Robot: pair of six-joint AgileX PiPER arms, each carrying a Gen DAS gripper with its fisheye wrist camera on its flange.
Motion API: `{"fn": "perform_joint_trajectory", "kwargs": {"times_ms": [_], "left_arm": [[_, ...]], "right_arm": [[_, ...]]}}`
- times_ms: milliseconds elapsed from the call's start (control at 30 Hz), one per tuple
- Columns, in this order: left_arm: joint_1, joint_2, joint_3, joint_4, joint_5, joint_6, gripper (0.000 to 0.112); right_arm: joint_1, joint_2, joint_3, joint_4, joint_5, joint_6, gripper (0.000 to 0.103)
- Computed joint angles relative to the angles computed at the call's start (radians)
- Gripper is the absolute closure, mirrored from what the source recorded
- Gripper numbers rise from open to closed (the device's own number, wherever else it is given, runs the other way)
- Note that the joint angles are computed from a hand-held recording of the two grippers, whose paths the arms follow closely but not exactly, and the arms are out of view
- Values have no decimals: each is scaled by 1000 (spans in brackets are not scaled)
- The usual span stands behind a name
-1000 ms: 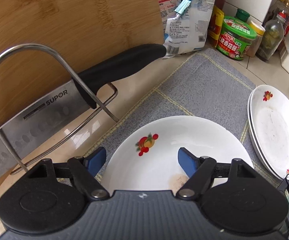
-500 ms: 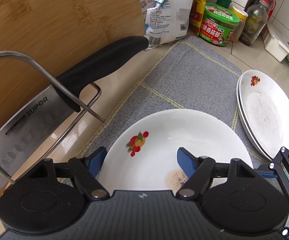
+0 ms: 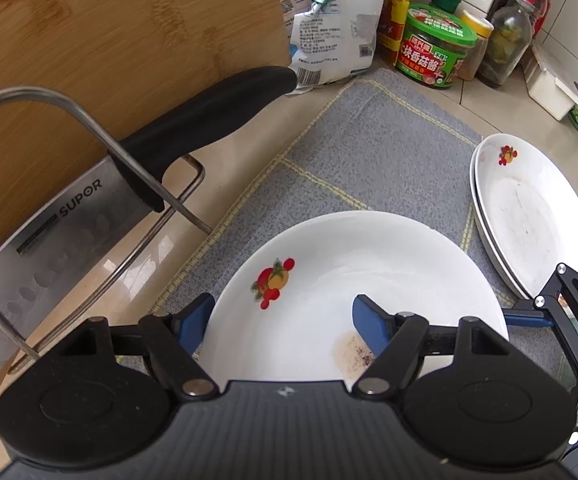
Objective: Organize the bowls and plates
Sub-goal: 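Close the left gripper on the plate rim and lift it, then carry the brown-spot plate with the left gripper toward the plate stack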
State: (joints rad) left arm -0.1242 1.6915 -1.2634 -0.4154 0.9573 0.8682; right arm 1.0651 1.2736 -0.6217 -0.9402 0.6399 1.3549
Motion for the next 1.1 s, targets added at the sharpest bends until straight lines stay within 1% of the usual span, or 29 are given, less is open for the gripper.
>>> {"fn": "perform_joint_trajectory", "kwargs": {"times_ms": [100,200,367,567,933,1100], "left_arm": [[13,-18,12,1,20,8,38],[34,-32,19,-2,52,25,38],[66,-8,-14,-15,127,56,38],[63,60,-106,-5,219,83,38],[44,93,-140,6,239,100,38],[54,83,-130,-1,244,112,38]], "right_arm": [[-20,-14,-2,59,-18,-76,0],[-25,-30,5,87,-30,-110,0],[25,-42,46,-27,-25,16,0],[34,-42,48,-49,-21,38,0],[65,-36,61,-118,1,132,0],[46,-47,56,-77,-15,72,0]]}}
